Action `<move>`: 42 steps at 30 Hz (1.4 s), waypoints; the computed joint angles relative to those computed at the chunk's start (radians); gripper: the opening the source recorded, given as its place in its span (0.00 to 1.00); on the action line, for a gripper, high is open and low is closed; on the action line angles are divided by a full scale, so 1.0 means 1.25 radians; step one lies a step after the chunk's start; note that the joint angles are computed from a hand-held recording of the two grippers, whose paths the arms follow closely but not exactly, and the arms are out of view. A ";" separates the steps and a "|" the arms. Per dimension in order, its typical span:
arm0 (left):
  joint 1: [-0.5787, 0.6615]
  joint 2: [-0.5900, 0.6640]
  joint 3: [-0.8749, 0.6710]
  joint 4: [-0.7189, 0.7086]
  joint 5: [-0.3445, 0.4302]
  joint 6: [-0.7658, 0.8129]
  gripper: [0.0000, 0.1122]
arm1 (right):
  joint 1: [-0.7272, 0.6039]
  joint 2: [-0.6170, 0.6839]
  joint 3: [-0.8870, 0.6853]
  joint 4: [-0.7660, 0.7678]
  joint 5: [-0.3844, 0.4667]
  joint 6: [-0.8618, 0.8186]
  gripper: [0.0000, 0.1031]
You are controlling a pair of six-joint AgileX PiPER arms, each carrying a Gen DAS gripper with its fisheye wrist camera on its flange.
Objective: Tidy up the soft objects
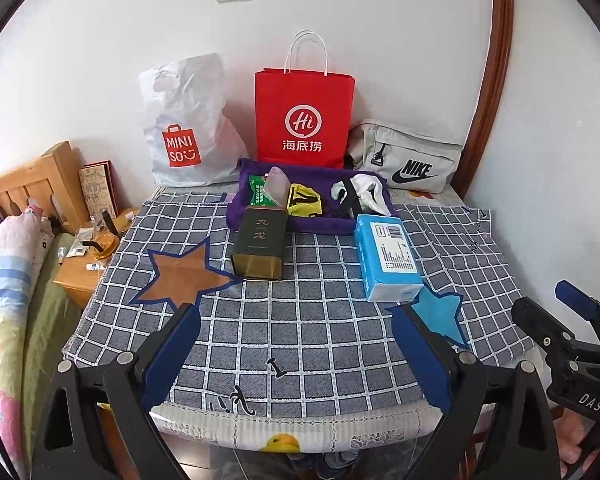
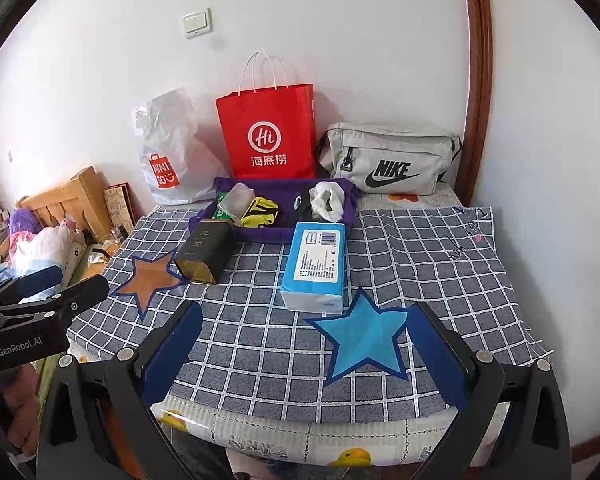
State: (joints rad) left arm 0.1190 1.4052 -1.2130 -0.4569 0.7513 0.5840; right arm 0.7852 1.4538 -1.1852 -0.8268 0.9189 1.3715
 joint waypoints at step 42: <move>-0.002 0.003 0.008 0.019 -0.008 -0.016 0.86 | -0.001 0.001 0.002 0.004 -0.009 0.003 0.98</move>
